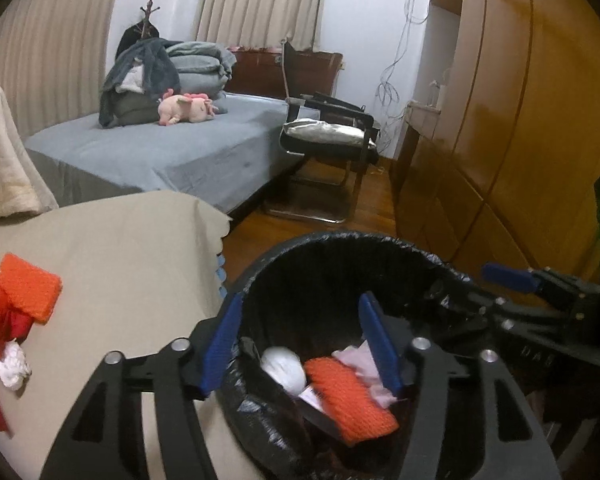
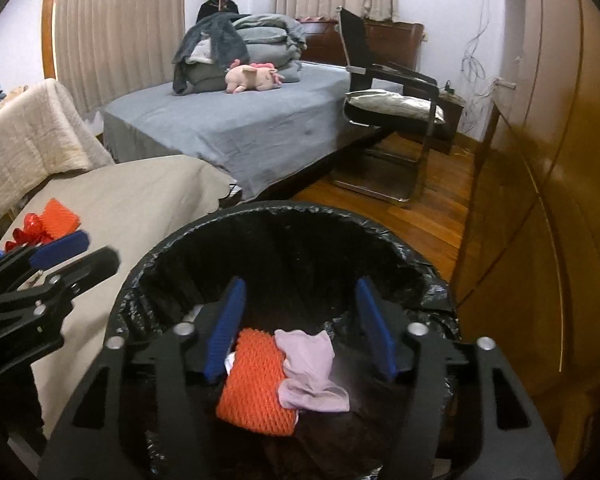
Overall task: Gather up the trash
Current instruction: 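Open both grippers to drop the tissue and sock into the bin, then reach the left gripper to the blue plastic bag and grasp it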
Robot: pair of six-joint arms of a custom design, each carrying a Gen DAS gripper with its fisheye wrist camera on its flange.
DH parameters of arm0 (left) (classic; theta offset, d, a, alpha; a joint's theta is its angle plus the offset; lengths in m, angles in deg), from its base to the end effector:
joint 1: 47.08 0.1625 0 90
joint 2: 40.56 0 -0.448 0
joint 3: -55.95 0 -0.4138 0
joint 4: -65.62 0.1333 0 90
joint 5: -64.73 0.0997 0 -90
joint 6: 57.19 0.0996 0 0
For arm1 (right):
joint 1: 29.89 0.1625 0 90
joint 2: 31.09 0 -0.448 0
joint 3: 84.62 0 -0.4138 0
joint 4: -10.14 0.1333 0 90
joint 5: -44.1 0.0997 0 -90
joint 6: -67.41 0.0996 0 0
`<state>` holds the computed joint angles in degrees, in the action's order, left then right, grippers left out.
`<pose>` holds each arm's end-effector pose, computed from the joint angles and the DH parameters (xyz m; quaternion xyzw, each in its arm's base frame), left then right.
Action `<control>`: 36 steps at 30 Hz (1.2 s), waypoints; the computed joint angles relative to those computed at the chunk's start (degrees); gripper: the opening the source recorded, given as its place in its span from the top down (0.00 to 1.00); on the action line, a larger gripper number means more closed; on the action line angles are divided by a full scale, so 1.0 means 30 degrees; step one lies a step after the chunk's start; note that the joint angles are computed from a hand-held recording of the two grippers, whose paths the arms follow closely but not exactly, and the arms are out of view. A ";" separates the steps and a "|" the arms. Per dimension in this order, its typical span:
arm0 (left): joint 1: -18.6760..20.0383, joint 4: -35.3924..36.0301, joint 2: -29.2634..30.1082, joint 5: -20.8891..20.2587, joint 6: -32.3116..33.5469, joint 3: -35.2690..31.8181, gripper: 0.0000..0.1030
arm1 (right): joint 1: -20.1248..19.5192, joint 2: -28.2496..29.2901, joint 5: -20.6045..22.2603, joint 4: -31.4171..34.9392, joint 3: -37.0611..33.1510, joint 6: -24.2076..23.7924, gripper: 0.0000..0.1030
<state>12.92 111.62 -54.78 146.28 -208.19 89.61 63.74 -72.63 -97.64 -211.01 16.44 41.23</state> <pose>-0.2593 -0.7449 0.0038 0.4662 0.8558 -0.2127 0.0701 0.0952 -0.6304 0.1782 -0.0591 -0.7708 0.4472 0.4499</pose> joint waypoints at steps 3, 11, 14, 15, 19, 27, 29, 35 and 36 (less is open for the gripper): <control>0.0159 -0.0920 -0.0822 -0.0350 0.0270 0.1160 0.32 | 0.0111 0.0329 -0.0029 -0.1181 -0.0252 -0.0610 0.12; 0.0779 -0.2973 -0.2823 -0.1863 0.0469 0.3164 0.16 | 0.0679 0.1301 0.1111 -0.0793 -0.1623 -0.1601 0.07; 0.1070 -0.3405 -0.3413 -0.2492 0.0260 0.3513 0.15 | 0.0868 0.1846 0.1850 0.0205 -0.2485 -0.1504 0.07; 0.1140 -0.3496 -0.3537 -0.2703 0.0199 0.3525 0.15 | 0.0945 0.2009 0.2000 0.0472 -0.2767 -0.1457 0.07; 0.1523 -0.4223 -0.4201 -0.3585 0.0183 0.3846 0.15 | 0.1295 0.2809 0.2672 0.1553 -0.4094 -0.1615 0.07; 0.2217 -0.6133 -0.5500 -0.5092 0.0567 0.4962 0.15 | 0.1626 0.4147 0.3787 0.3474 -0.6214 -0.1242 0.07; 0.2422 -0.6639 -0.5788 -0.5516 0.0678 0.5182 0.15 | 0.1694 0.4622 0.4058 0.3992 -0.6829 -0.1174 0.07; 0.3179 -0.7635 -0.6194 -0.6923 0.0823 0.5145 0.18 | 0.1848 0.5908 0.4826 0.5164 -0.8551 -0.1027 0.07; 0.3352 -0.7660 -0.6157 -0.7184 0.0752 0.4956 0.18 | 0.1862 0.6072 0.4913 0.5277 -0.8769 -0.1050 0.07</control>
<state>22.98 88.64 -73.24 124.73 -205.94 104.48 69.33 -54.41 -82.90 -195.18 -9.87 38.08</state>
